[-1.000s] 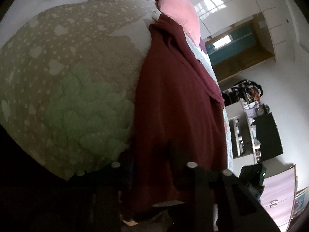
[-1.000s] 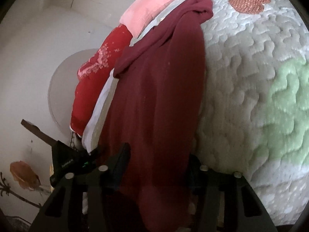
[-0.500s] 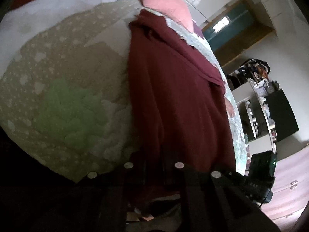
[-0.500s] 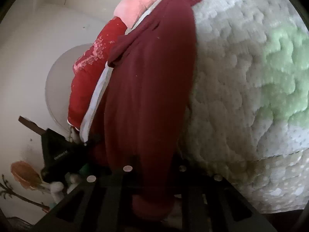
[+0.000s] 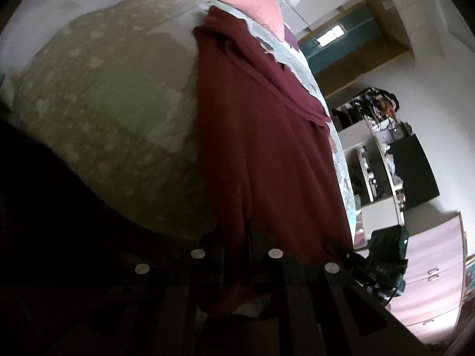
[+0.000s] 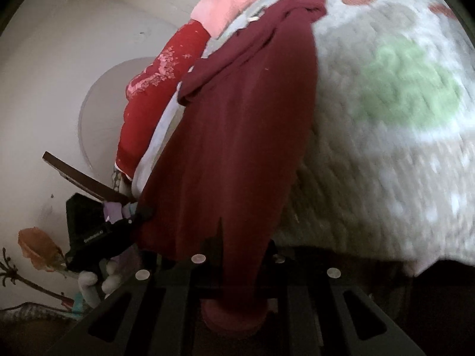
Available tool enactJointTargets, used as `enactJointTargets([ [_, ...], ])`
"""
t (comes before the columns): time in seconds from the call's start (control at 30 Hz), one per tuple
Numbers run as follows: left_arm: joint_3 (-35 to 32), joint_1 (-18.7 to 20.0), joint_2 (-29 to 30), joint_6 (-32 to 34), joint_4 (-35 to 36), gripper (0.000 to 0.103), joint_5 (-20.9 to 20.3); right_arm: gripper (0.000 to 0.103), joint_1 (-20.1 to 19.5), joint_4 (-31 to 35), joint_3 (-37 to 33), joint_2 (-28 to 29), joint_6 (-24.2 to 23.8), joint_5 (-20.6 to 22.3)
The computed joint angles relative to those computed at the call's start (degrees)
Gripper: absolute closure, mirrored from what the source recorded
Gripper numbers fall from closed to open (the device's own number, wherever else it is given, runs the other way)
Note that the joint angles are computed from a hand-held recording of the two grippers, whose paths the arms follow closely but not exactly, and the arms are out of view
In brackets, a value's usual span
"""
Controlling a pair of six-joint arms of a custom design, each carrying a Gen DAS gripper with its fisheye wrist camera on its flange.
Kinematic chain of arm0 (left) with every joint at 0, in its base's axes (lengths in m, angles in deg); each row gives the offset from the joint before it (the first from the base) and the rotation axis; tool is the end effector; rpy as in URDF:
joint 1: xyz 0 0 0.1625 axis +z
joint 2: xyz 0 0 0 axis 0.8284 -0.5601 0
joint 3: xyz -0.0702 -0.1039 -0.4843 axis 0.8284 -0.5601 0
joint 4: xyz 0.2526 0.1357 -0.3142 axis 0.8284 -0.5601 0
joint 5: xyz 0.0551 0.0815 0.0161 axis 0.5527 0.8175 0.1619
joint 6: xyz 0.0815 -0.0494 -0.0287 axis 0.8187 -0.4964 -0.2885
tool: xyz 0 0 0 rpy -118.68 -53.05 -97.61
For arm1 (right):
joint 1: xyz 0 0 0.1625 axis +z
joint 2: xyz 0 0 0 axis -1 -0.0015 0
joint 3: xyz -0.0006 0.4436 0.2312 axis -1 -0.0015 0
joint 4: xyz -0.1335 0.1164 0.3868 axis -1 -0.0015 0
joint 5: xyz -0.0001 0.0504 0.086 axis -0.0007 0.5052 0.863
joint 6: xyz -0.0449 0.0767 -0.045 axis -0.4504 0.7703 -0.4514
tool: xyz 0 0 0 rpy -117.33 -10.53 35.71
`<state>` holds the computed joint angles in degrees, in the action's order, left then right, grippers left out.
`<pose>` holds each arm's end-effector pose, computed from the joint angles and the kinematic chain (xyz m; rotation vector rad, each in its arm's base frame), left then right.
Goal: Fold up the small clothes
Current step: 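Grasp the sweater hem with both grippers and fold it toward the collar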
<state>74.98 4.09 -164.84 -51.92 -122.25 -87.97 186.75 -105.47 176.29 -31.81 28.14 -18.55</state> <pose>-0.0800 -0.4705 0.3600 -0.0549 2.9511 -0.7602 0.2074 -0.4917 0.1530 -0.1721 2.9255 -0.5169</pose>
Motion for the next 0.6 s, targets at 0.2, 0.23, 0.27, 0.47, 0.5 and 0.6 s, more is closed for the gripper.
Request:
enactJointTargets([
  [0.2, -0.4, -1.3, 0.5, 1.5, 0.3, 0.093, 2.1, 0.090, -0.1, -0.3, 0.1, 0.4, 0.7, 0.2],
  [0.23, -0.4, -1.4, 0.5, 1.5, 0.1, 0.093, 2.5, 0.090, 0.2, -0.1, -0.1, 0.4, 0.3, -0.3],
  [0.27, -0.5, -1.3, 0.3, 1.7, 0.0, 0.093, 2.5, 0.090, 0.6, 0.0, -0.2, 0.5, 0.0, -0.9],
  [0.47, -4.7, 0.6, 1.8, 3.5, -1.1, 0.093, -0.7, 0.090, 2.6, 1.6, -2.3, 0.4, -3.2, -4.6],
  [0.5, -6.0, 0.8, 2.6, 4.2, -1.4, 0.093, -0.8, 0.090, 3.2, 2.3, -3.3, 0.6, -3.9, -4.9],
  [0.6, -9.9, 0.6, 5.6, 6.7, -2.2, 0.093, 0.6, 0.090, 4.6, 4.5, -7.5, 1.4, -6.0, -4.6],
])
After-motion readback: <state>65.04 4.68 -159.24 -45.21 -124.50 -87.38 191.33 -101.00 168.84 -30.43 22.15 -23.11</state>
